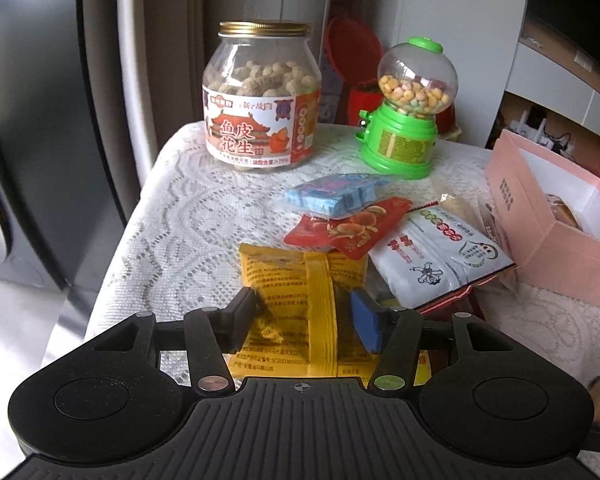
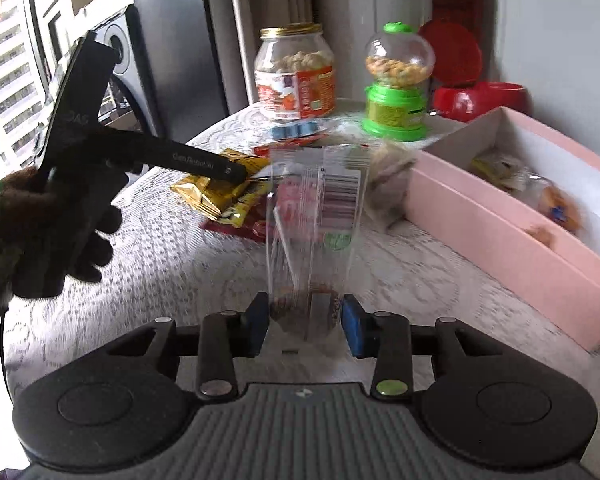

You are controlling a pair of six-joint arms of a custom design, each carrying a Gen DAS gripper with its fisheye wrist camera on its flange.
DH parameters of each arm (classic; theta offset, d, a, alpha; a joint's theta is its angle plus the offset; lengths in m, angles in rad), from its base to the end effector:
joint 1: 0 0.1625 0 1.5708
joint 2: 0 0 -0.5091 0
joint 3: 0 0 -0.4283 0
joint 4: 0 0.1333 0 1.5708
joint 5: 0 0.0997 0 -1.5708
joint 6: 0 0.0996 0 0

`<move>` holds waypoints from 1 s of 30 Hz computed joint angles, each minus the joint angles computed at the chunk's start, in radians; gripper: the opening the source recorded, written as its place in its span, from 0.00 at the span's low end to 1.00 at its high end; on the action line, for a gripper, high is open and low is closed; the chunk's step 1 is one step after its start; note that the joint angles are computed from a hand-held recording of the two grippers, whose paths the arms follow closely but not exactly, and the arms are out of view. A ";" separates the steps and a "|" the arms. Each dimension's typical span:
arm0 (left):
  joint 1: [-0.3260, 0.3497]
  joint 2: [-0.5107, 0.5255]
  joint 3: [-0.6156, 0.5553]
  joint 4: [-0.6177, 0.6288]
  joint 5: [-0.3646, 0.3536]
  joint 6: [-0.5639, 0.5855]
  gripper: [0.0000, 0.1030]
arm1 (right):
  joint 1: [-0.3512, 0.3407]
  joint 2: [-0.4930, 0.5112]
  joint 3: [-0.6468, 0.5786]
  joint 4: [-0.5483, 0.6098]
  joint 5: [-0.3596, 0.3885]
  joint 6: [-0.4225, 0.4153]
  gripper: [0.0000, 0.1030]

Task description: Organize snacks

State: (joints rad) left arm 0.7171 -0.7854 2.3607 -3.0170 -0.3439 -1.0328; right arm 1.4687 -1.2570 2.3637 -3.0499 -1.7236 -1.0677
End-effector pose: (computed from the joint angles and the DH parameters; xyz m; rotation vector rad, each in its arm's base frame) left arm -0.1919 -0.4686 0.0481 -0.0919 2.0837 -1.1084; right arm 0.0689 -0.4871 0.2083 1.2608 -2.4921 0.3206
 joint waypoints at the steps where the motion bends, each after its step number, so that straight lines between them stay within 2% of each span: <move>1: 0.000 0.005 0.004 -0.024 -0.001 0.022 0.57 | -0.007 -0.018 0.001 0.017 0.003 0.001 0.37; 4: 0.003 0.011 0.010 -0.067 -0.005 0.071 0.57 | -0.026 -0.065 0.003 0.049 0.012 0.007 0.36; 6: 0.002 0.001 0.006 -0.029 -0.013 0.067 0.57 | -0.040 -0.086 0.006 0.044 0.019 -0.003 0.36; 9: -0.006 -0.012 -0.001 0.024 -0.049 0.092 0.61 | -0.053 -0.084 0.004 -0.003 0.004 -0.013 0.36; 11: -0.015 -0.004 0.002 0.006 -0.058 0.120 0.63 | -0.068 -0.075 0.007 -0.041 0.001 -0.030 0.38; 13: -0.021 0.007 0.008 -0.006 -0.047 0.118 0.64 | -0.088 -0.066 0.018 -0.090 0.012 -0.054 0.50; 14: -0.022 0.012 0.011 -0.024 -0.043 0.117 0.65 | -0.094 -0.063 0.020 -0.099 0.009 -0.054 0.61; 16: -0.022 0.018 0.019 -0.058 -0.039 0.110 0.65 | -0.115 -0.078 0.015 -0.052 0.021 -0.051 0.63; 19: -0.032 0.012 0.027 -0.047 -0.034 0.062 0.55 | -0.144 -0.113 0.018 0.016 0.036 -0.079 0.63; 21: -0.050 0.020 0.056 -0.126 -0.028 0.037 0.44 | -0.158 -0.129 0.024 0.029 0.041 -0.101 0.65; 24: -0.083 0.040 0.100 -0.224 -0.026 0.009 0.42 | -0.174 -0.142 0.030 0.025 0.042 -0.119 0.65; 27: -0.124 0.030 0.125 -0.127 -0.018 -0.108 0.41 | -0.175 -0.149 0.035 0.020 0.031 -0.145 0.66; 30: -0.157 0.020 0.140 -0.064 -0.037 -0.175 0.41 | -0.175 -0.167 0.047 0.028 0.021 -0.202 0.67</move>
